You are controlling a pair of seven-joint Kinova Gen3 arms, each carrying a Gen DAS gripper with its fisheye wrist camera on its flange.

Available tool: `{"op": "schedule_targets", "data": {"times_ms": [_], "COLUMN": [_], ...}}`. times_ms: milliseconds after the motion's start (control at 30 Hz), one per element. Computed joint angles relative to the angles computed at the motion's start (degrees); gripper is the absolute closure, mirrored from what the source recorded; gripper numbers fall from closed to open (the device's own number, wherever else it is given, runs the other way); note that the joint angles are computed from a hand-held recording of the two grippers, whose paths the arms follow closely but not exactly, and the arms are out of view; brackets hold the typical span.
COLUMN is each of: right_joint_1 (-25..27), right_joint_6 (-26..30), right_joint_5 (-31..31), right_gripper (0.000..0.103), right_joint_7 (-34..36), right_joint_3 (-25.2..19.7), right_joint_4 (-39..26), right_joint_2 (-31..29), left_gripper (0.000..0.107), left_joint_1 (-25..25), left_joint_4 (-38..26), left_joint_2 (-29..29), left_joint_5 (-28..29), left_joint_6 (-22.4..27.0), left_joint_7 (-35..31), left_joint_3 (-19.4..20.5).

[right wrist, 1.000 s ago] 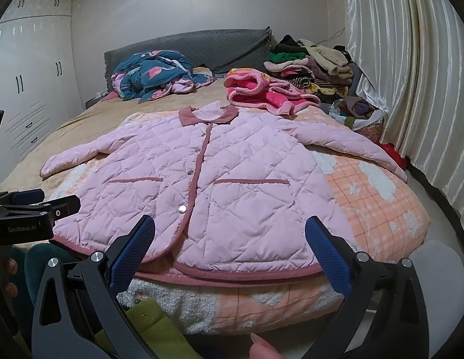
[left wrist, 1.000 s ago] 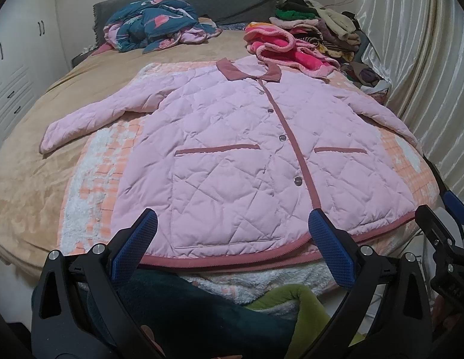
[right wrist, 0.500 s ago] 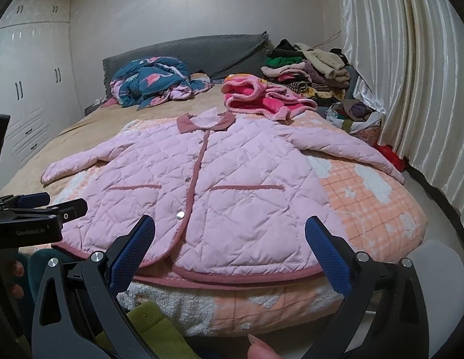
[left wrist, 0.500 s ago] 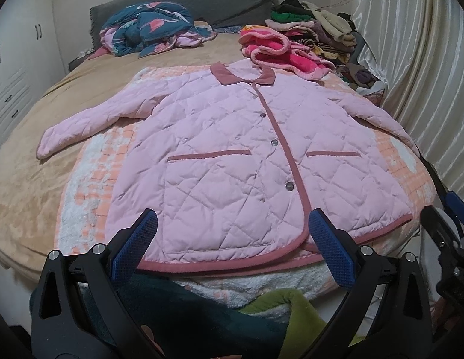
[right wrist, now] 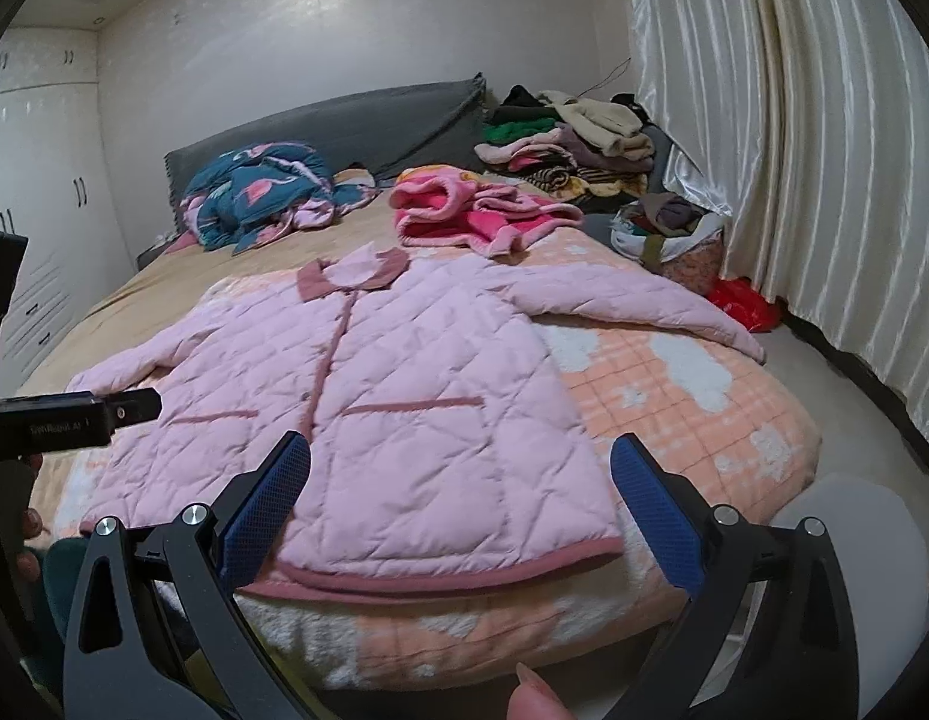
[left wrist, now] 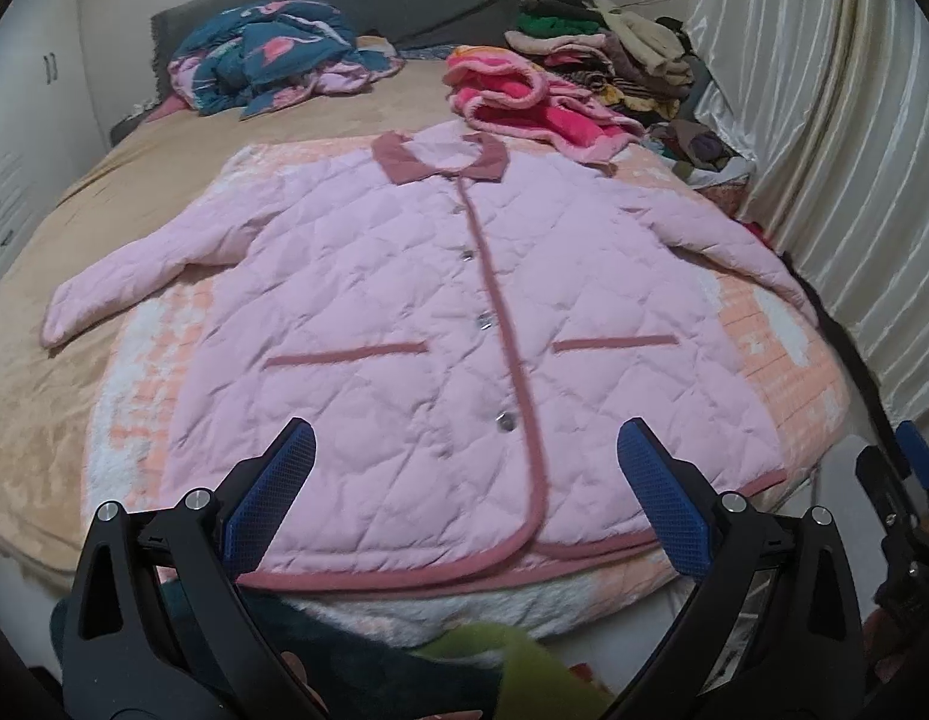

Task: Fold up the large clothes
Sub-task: 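Move the right gripper toward the cuff of the jacket sleeve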

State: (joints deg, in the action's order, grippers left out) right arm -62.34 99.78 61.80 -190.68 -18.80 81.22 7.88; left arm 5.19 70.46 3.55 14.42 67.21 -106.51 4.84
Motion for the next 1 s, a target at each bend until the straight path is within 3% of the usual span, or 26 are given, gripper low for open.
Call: {"op": "schedule_targets", "data": {"times_ms": [467, 1000], "right_joint_1": [7.4, 17.7], "right_joint_6": [-2.6, -13.7], "right_joint_5": [2.9, -0.4], "right_gripper": [0.004, 0.004], "right_joint_7": [3.9, 15.4], "right_joint_3": [-0.1, 5.4], "right_joint_4": [2.4, -2.2], "right_joint_2": [-4.0, -1.6], "left_gripper": [0.013, 0.013], "left_joint_1": [7.8, 13.3], "left_joint_4": [-17.5, -39.5], "left_joint_2": [10.5, 24.7], "left_joint_5": [-10.9, -12.9], "left_joint_6": [3.4, 10.6], "left_joint_7": [9.7, 13.0], "left_joint_3": [1.7, 0.6]}}
